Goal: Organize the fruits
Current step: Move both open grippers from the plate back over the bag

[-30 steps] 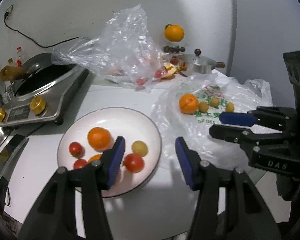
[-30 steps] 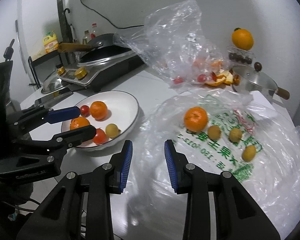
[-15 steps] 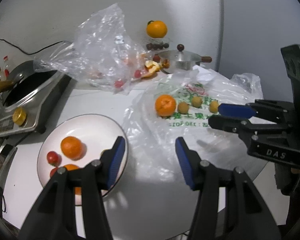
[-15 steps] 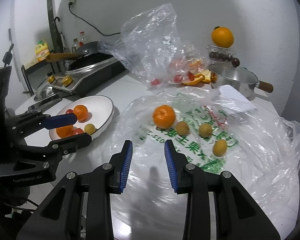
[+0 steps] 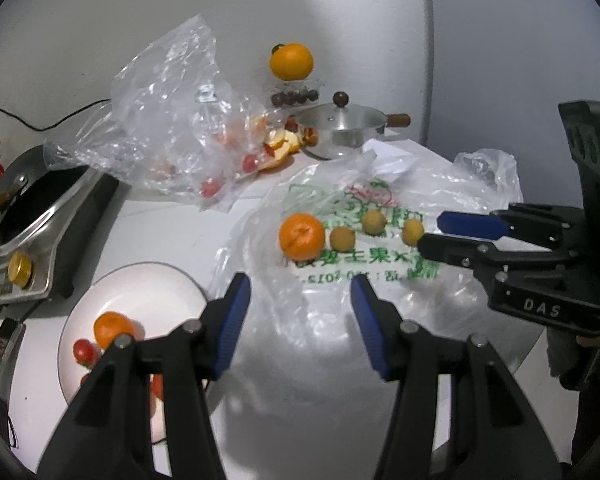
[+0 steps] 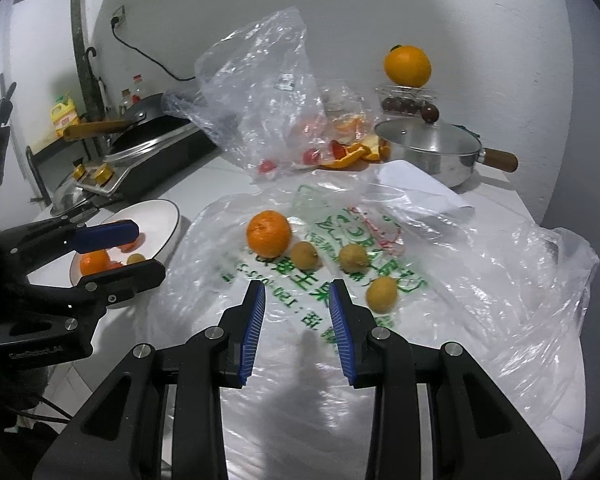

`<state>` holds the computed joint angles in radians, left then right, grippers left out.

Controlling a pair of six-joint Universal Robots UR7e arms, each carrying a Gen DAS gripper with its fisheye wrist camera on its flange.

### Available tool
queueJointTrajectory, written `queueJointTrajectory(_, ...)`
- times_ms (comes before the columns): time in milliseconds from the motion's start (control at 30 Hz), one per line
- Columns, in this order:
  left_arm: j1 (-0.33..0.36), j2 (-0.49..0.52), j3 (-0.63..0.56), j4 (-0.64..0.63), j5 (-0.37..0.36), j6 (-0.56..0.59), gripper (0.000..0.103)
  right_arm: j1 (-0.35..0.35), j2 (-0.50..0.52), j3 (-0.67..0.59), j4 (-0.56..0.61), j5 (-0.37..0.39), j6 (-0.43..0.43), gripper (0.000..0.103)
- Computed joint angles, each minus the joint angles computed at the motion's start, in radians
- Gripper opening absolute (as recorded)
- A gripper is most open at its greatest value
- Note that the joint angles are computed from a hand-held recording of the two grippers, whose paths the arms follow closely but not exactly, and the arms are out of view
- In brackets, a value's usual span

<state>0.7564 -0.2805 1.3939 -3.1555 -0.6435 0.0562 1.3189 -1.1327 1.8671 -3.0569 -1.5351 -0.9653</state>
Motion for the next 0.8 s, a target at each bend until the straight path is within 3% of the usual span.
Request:
queueJointTrajectory(400,0.018,0.080,-0.174,0.084,-0.006,0.068,0.054,-0.004,0.031,-0.088,0.030,-0.025,-0.010,0.035)
queueJointTrajectory(500,0.033,0.090,-0.215,0.143,-0.040,0.045,0.054,-0.006,0.043,-0.115,0.046,-0.025,-0.008,0.035)
queueJointTrajectory(800,0.062,0.156,-0.351,0.217,-0.053,0.055,0.054,-0.012,0.078,-0.187,0.094,-0.031,0.016,0.035)
